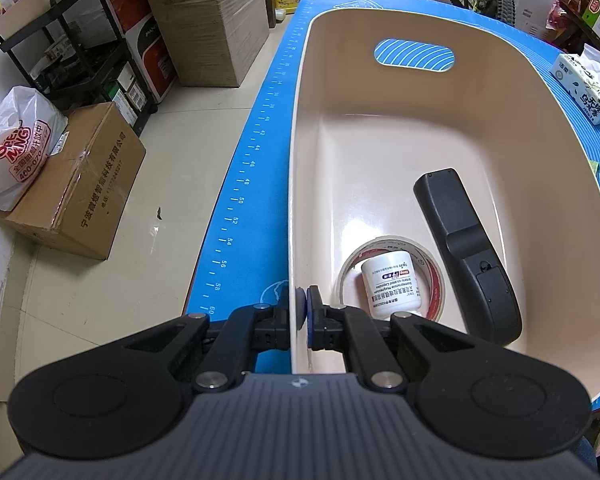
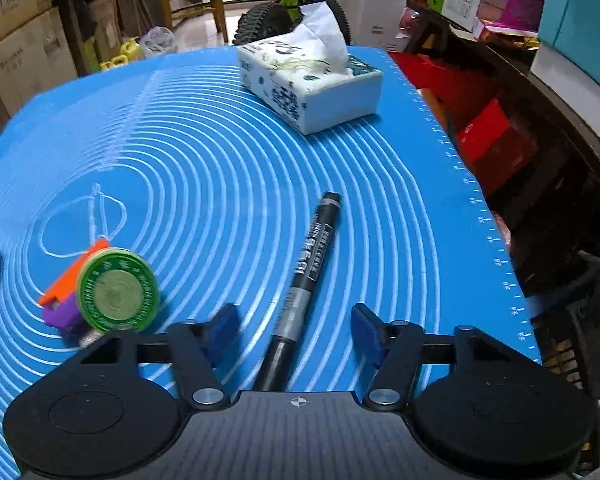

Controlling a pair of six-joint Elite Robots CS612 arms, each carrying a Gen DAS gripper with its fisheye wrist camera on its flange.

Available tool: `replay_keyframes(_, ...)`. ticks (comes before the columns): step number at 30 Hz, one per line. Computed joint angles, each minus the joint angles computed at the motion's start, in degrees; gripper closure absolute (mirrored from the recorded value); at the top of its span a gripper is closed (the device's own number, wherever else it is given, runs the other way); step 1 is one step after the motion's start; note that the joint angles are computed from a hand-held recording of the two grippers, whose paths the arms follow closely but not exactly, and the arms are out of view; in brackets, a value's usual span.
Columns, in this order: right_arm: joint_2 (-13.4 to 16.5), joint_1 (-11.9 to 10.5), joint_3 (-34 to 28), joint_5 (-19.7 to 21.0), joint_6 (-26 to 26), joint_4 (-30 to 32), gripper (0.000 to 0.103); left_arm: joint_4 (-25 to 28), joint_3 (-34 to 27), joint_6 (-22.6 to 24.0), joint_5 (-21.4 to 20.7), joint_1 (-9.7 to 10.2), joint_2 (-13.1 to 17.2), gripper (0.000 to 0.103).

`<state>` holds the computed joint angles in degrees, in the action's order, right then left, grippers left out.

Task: Organize rigid objects
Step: 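Move the right tool toward the black marker, then grasp the black marker with the right tool and lift it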

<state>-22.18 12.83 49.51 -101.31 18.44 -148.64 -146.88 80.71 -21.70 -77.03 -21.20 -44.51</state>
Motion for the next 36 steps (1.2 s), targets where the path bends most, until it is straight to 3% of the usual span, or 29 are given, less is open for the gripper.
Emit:
replay_keyframes(3,0.0,0.1,0.1,0.4,-0.9,-0.4,0.073,-0.1,0.1,-0.1,0.0,-0.04,0.0,0.095)
replay_keyframes(7,-0.5,-0.2,1.2,1.7,0.7,-2.1,0.079,-0.1,0.2,-0.1,-0.1,0.00,-0.1,0.095)
replay_keyframes(25,-2.6,0.6,3.5,-2.1,2.7,-6.2,0.079,-0.1,0.2,-0.5,-0.3,0.07,-0.1,0.095)
replay_keyframes(36,-4.5,1.9,4.9,2.5,-1.5,-12.8,0.079,0.4,0.0,-0.3,-0.1,0.05,-0.1,0.095)
